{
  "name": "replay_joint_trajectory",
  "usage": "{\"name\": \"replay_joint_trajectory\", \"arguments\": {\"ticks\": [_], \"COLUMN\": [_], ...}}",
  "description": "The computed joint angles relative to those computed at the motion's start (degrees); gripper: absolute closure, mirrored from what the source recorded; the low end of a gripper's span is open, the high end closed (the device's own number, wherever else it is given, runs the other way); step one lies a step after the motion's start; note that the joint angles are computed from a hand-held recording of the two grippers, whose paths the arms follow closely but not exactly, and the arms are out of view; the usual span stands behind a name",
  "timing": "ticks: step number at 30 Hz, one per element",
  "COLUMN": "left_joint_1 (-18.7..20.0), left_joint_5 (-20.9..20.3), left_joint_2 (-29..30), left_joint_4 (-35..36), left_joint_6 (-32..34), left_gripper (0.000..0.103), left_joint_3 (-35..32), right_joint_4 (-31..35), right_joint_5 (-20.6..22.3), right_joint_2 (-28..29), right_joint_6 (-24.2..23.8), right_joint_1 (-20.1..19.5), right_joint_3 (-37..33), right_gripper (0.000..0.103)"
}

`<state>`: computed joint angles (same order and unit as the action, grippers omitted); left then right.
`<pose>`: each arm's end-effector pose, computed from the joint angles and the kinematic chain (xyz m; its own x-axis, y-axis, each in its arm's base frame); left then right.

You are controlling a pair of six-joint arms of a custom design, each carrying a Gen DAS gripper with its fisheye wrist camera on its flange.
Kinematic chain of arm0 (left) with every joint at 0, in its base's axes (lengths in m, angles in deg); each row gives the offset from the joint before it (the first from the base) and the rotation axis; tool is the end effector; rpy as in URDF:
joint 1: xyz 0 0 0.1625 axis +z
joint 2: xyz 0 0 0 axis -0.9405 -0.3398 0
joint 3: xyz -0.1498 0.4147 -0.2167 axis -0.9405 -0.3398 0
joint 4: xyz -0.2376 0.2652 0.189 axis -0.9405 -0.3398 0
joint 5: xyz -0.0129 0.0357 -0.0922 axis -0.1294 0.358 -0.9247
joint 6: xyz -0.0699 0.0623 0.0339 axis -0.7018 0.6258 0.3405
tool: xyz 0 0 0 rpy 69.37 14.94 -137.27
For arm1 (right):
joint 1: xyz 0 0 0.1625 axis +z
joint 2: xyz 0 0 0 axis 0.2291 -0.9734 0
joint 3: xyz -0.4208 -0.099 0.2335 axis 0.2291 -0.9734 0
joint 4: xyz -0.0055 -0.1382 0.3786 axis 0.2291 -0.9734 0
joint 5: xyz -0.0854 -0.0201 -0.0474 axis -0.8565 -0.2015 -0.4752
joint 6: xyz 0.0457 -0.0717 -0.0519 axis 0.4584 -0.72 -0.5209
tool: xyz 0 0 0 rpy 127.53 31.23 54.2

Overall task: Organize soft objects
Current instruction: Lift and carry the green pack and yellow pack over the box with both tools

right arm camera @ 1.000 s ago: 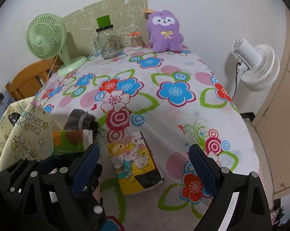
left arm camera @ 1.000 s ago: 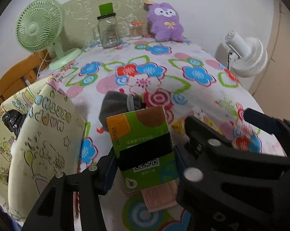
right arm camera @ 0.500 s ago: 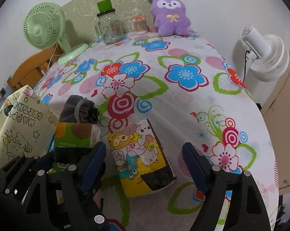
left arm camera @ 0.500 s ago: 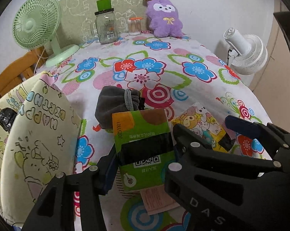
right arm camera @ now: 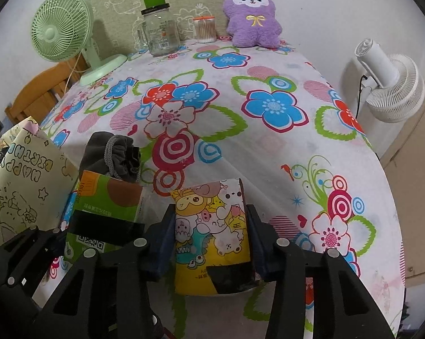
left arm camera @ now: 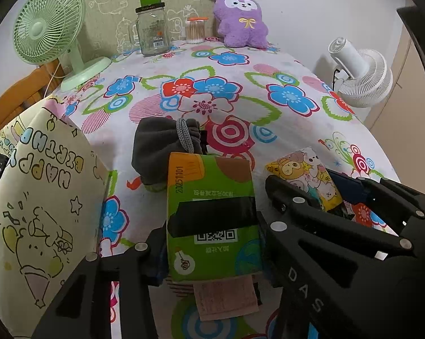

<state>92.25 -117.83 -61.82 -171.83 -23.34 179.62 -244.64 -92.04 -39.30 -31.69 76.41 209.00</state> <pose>-0.3822 -0.3618 -0.0335 -0.5913 0.5287 -0.6090 0.7024 0.7086 -0.0669 0.0693 -0.3436 0.2566 -0.7628 0.2900 0.5780 -0.1706 0.7719 -0.6124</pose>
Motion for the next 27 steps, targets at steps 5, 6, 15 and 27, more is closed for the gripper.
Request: {"name": "replay_joint_trajectory", "arguments": {"ticks": [5,6,15,27], "left_joint_1": [-0.48,-0.59,-2.42,-4.75], "left_joint_5": [0.47,0.45,0.95,2.07], "left_joint_2": [-0.31,-0.43,-1.74,-3.98], "left_joint_4": [-0.2,-0.21,-2.62,-4.42], "left_joint_6": [-0.41,-0.39,0.34,0.92], "left_gripper": [0.054,0.055,0.056,0.056], "left_joint_3": [0.44,0.54,2.02,3.28], "right_joint_4": [0.44,0.48,-1.91,-2.63], "right_joint_5": [-0.49,-0.55,-2.89,-6.8], "right_joint_2": [-0.51,-0.66,-1.53,-3.49], "right_joint_6": [1.23,1.64,1.98,3.12], "right_joint_1": [0.65,0.74,3.65,8.49], "right_joint_3": [0.32,0.47,1.65,2.14], "right_gripper": [0.055,0.055,0.055,0.055]}}
